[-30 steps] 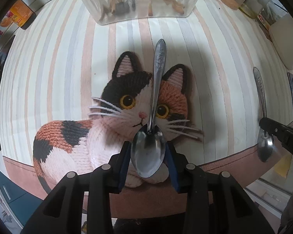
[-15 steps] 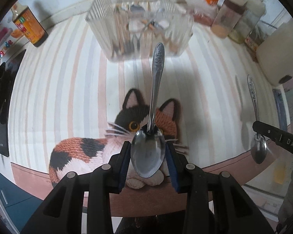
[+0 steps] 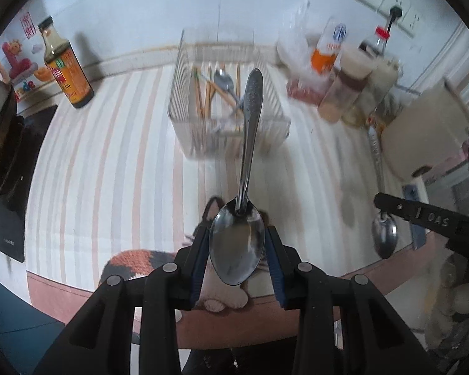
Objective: Organize utensils
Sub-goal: 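Carry both spoons into the clear basket and open both tools to release them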
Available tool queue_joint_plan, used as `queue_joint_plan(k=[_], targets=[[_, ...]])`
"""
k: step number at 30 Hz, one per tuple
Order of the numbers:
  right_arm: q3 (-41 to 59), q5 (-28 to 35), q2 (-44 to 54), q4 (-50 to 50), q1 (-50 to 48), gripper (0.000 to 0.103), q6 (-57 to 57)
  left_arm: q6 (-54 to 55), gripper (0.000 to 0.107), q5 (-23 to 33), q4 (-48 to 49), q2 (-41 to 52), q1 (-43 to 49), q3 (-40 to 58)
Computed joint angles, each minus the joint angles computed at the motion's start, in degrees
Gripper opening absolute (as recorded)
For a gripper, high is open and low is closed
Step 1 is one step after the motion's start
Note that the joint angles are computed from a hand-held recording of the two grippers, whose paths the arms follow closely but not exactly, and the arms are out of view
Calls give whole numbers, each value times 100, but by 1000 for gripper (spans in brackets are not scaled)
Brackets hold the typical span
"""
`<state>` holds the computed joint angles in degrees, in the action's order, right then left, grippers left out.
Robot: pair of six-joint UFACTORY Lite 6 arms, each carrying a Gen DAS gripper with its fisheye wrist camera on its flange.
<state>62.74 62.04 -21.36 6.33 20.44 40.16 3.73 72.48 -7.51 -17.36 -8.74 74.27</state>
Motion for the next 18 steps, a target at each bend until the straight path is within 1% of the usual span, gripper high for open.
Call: queue_joint_plan(k=[4,9,12,18], targets=[[654,19,440,1,-4,3,-62,57,32,87,-107,450,112,830],[1747,-26,1300,170,-107,3,-312,82,32,201,-258,1173,267,1904],[2532,4,1929,278,-201,3,-485,117,32,341,-405,1831,415,2764],[4621,250,3683,583,-469,3,-862,-8,32,839,-730,3575,716,4844]])
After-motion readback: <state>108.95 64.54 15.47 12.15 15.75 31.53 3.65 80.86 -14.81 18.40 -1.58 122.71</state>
